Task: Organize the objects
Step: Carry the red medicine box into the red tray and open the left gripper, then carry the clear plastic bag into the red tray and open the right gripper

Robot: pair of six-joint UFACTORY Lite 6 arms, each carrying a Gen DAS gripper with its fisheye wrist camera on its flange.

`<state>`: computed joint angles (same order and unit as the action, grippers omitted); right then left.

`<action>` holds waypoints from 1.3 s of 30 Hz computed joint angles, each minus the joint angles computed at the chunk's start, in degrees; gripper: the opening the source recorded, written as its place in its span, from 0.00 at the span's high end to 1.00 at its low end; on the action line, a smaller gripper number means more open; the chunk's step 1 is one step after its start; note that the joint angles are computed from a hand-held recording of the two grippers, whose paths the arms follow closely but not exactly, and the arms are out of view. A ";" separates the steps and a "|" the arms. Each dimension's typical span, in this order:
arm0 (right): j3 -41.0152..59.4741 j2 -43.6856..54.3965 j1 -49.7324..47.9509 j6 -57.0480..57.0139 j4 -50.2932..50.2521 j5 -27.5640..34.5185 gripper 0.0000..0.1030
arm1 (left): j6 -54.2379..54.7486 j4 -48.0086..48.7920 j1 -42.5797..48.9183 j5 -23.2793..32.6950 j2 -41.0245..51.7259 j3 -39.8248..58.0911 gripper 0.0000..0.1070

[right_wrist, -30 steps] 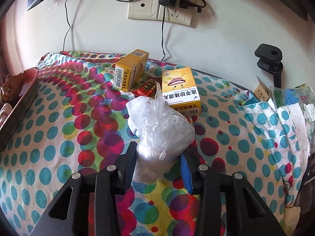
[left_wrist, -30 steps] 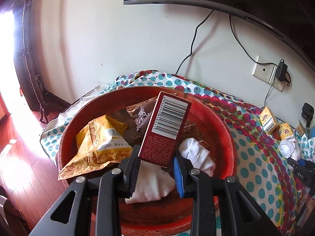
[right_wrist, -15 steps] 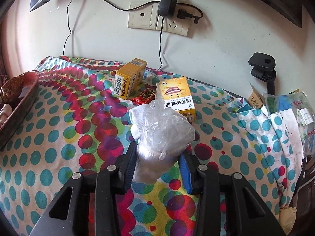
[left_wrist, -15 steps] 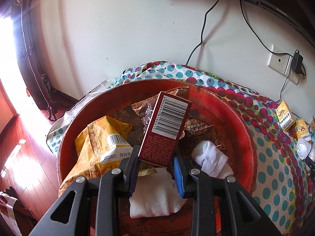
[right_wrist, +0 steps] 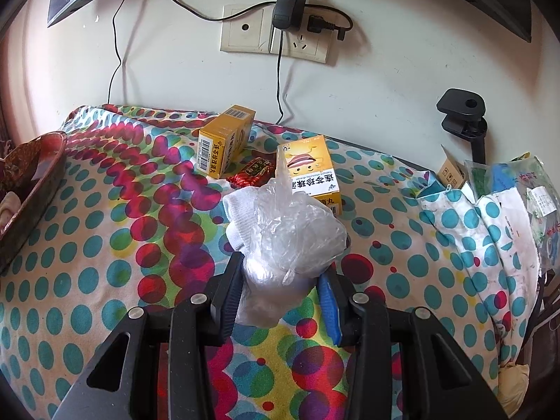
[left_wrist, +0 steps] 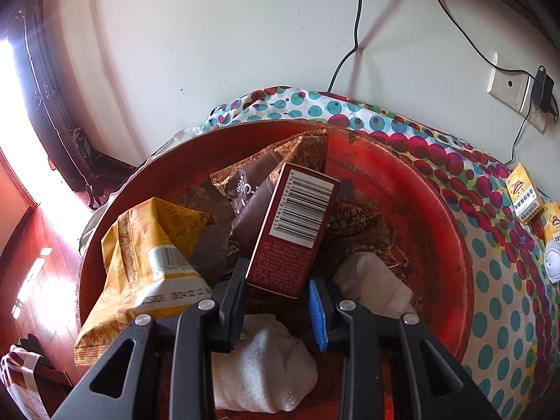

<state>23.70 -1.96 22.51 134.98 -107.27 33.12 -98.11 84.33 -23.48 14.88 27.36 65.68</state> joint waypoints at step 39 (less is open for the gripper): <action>0.60 -1.03 3.12 -5.76 5.75 0.64 0.66 | -54.80 42.87 -16.85 8.16 -44.37 -51.30 0.18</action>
